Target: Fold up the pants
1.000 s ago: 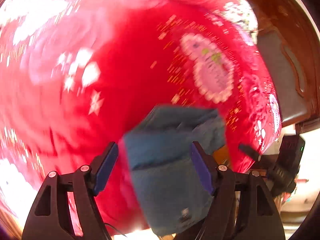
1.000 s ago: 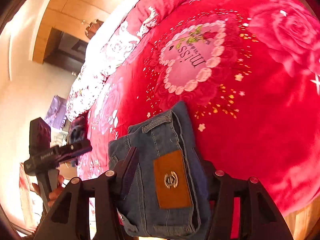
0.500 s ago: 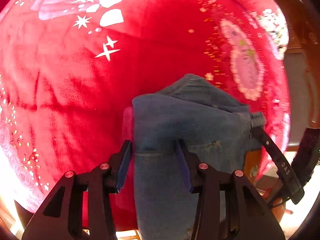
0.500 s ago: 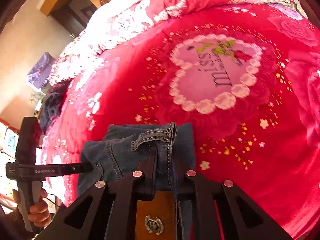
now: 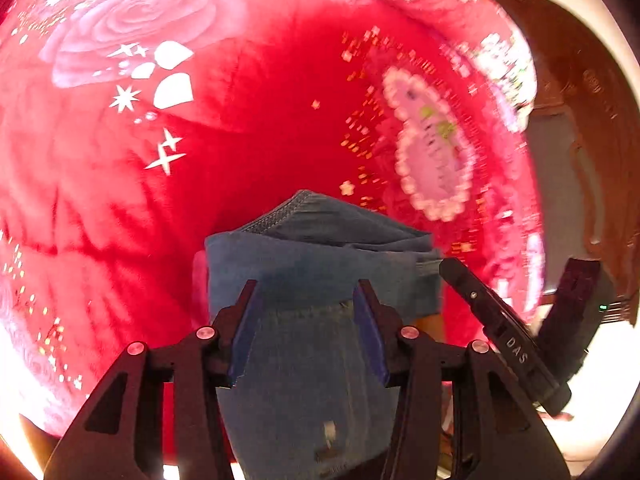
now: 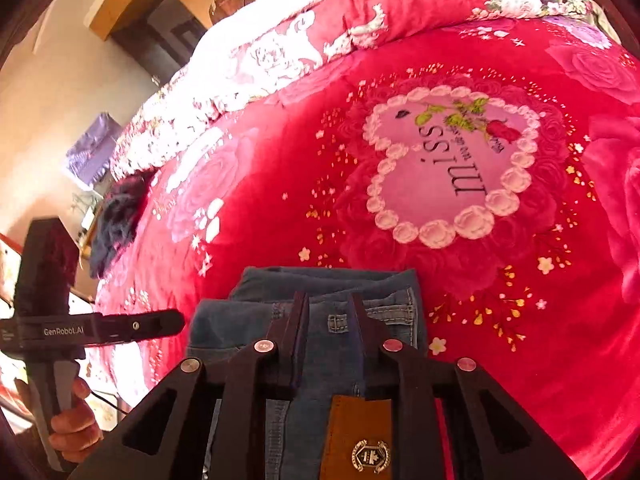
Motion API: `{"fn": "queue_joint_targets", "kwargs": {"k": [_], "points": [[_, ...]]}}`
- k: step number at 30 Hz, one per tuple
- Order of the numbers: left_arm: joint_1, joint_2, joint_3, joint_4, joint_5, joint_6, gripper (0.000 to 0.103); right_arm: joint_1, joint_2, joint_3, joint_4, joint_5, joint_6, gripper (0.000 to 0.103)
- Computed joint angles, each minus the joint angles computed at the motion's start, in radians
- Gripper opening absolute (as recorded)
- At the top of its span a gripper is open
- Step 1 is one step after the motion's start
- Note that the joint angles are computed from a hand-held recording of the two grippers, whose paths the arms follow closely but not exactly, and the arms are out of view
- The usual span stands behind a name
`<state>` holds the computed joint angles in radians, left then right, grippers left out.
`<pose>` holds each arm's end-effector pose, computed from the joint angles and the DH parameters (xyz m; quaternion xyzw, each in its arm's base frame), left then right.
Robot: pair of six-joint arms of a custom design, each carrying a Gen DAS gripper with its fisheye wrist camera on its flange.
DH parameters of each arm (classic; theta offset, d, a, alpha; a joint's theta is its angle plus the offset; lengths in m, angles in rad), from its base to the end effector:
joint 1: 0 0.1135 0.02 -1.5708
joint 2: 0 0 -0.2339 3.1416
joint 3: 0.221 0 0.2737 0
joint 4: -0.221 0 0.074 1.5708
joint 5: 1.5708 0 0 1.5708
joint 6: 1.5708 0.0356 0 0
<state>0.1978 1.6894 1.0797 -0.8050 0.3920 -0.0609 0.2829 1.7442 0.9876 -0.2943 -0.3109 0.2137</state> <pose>0.3141 0.0491 0.1364 -0.1111 0.9717 -0.1885 0.0896 0.3324 0.1080 0.1106 -0.0728 0.9528 0.2074 0.2094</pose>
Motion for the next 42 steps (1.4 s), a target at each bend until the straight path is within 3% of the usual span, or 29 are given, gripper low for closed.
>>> {"fn": "queue_joint_targets", "kwargs": {"k": [2, 3, 5, 8, 10, 11, 14, 15, 16, 18, 19, 21, 24, 28, 30, 33, 35, 38, 40, 42], "points": [[-0.09, 0.115, 0.052, 0.024, -0.109, -0.034, 0.046, 0.008, 0.075, 0.044, -0.028, 0.029, -0.009, 0.001], [-0.114, 0.132, 0.062, 0.031, -0.138, -0.033, 0.046, -0.013, 0.1, 0.023, 0.02, 0.006, 0.005, 0.0], [-0.12, 0.106, 0.078, -0.017, -0.155, -0.022, 0.046, -0.047, 0.029, -0.011, -0.004, -0.049, 0.032, 0.004], [-0.045, 0.016, 0.064, -0.149, -0.045, 0.103, 0.046, -0.123, -0.108, -0.076, -0.138, -0.193, -0.054, 0.03], [0.034, -0.066, 0.005, -0.243, 0.023, 0.215, 0.056, -0.177, -0.216, -0.149, -0.224, -0.229, -0.113, 0.051], [0.069, -0.108, -0.036, -0.28, 0.051, 0.254, 0.059, -0.206, -0.258, -0.177, -0.275, -0.24, -0.136, 0.053], [0.14, -0.189, -0.165, -0.353, 0.109, 0.365, 0.064, -0.286, -0.321, -0.282, -0.321, -0.313, -0.143, 0.054], [0.109, -0.213, -0.211, -0.334, 0.099, 0.354, 0.064, -0.302, -0.331, -0.32, -0.31, -0.347, -0.142, 0.053], [0.082, -0.227, -0.262, -0.282, 0.065, 0.338, 0.064, -0.292, -0.35, -0.364, -0.285, -0.349, -0.162, 0.043], [0.009, -0.201, -0.337, -0.159, -0.033, 0.251, 0.065, -0.185, -0.406, -0.43, -0.236, -0.156, -0.203, 0.015], [-0.009, -0.161, -0.356, -0.109, -0.059, 0.228, 0.075, -0.146, -0.399, -0.454, -0.204, -0.095, -0.211, 0.015], [-0.016, -0.186, -0.382, -0.084, -0.042, 0.212, 0.079, -0.144, -0.405, -0.479, -0.172, -0.076, -0.2, 0.014], [-0.032, -0.213, -0.362, -0.147, -0.059, 0.243, 0.078, -0.158, -0.486, -0.448, -0.26, -0.052, -0.199, 0.026], [0.102, -0.297, -0.325, -0.269, 0.079, 0.335, 0.078, -0.22, -0.613, -0.44, -0.3, -0.116, -0.186, 0.028], [0.123, -0.319, -0.295, -0.257, 0.121, 0.3, 0.078, -0.228, -0.627, -0.421, -0.248, -0.176, -0.132, 0.033], [0.086, -0.303, -0.251, -0.177, 0.113, 0.188, 0.078, -0.135, -0.541, -0.387, -0.163, -0.122, -0.074, 0.034], [0.035, -0.302, -0.263, -0.088, 0.059, 0.096, 0.078, -0.114, -0.501, -0.373, -0.139, -0.116, -0.069, 0.034], [-0.078, -0.299, -0.316, 0.054, -0.103, 0.01, 0.078, -0.055, -0.379, -0.352, -0.056, -0.055, -0.043, 0.032], [-0.067, -0.291, -0.347, 0.097, -0.176, 0.056, 0.086, -0.027, -0.292, -0.35, 0.005, -0.019, -0.016, 0.032], [-0.042, -0.279, -0.367, 0.137, -0.173, 0.065, 0.087, -0.075, -0.262, -0.357, 0.043, -0.085, 0.02, 0.032]]}}
